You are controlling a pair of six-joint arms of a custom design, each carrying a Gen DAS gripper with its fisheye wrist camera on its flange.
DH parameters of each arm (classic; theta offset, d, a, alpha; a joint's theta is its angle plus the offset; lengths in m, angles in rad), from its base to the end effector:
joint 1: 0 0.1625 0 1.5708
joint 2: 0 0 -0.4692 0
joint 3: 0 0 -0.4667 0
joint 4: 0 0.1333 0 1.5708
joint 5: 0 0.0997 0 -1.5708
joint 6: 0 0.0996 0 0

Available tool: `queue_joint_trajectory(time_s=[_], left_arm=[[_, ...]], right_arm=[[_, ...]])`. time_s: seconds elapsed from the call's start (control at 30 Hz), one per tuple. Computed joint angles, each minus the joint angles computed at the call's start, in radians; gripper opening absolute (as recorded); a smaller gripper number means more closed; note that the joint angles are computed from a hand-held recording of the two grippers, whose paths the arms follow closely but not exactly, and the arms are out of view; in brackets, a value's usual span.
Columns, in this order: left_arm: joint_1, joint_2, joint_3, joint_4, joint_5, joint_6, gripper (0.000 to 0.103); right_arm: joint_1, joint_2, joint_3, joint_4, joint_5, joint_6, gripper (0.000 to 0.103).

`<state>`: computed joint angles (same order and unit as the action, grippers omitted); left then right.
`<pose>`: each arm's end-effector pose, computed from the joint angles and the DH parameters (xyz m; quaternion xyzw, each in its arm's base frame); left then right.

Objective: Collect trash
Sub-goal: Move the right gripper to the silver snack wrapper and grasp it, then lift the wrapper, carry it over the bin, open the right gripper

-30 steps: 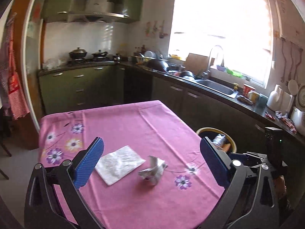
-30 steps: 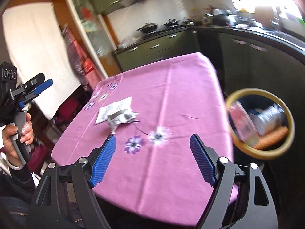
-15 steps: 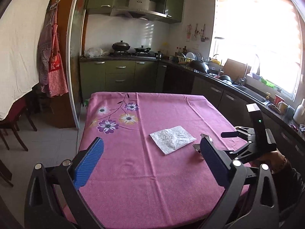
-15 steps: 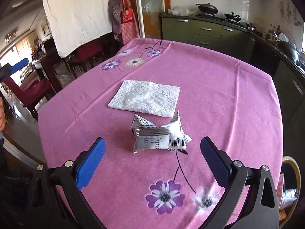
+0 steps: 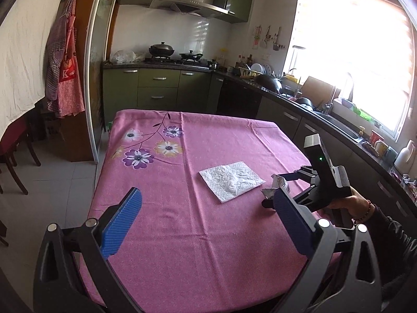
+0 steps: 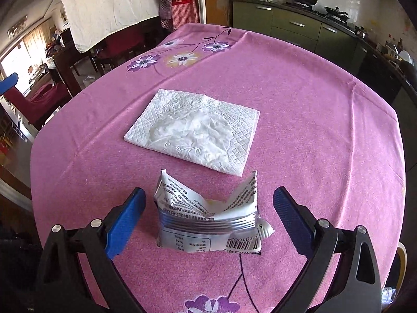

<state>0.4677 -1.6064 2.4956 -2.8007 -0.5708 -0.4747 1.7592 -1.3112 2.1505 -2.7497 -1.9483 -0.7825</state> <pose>-0.2496 -0.3693 0.2516 0.1900 0.8477 -0.4401 0.2274 0.1992 -0.5291 0.2146 0.4237 -0.8711 0.1046 0.2254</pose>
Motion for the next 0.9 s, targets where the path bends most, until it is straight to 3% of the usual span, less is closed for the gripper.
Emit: queue_joint_trajectory(time_s=[0.1, 0.47, 0.9], left_arm=[[0.009, -0.005, 0.000, 0.005, -0.005, -0.007, 0.096], [0.030, -0.007, -0.003, 0.016, -0.036, -0.017, 0.096], [0.030, 0.014, -0.009, -0.001, -0.054, 0.003, 0.096]], right_arm=[[0.006, 0.013, -0.005, -0.001, -0.004, 0.001, 0.095], [0.016, 0.015, -0.011, 0.017, -0.025, 0.028, 0.068], [0.010, -0.088, 0.035, 0.037, 0.019, 0.043, 0.066]])
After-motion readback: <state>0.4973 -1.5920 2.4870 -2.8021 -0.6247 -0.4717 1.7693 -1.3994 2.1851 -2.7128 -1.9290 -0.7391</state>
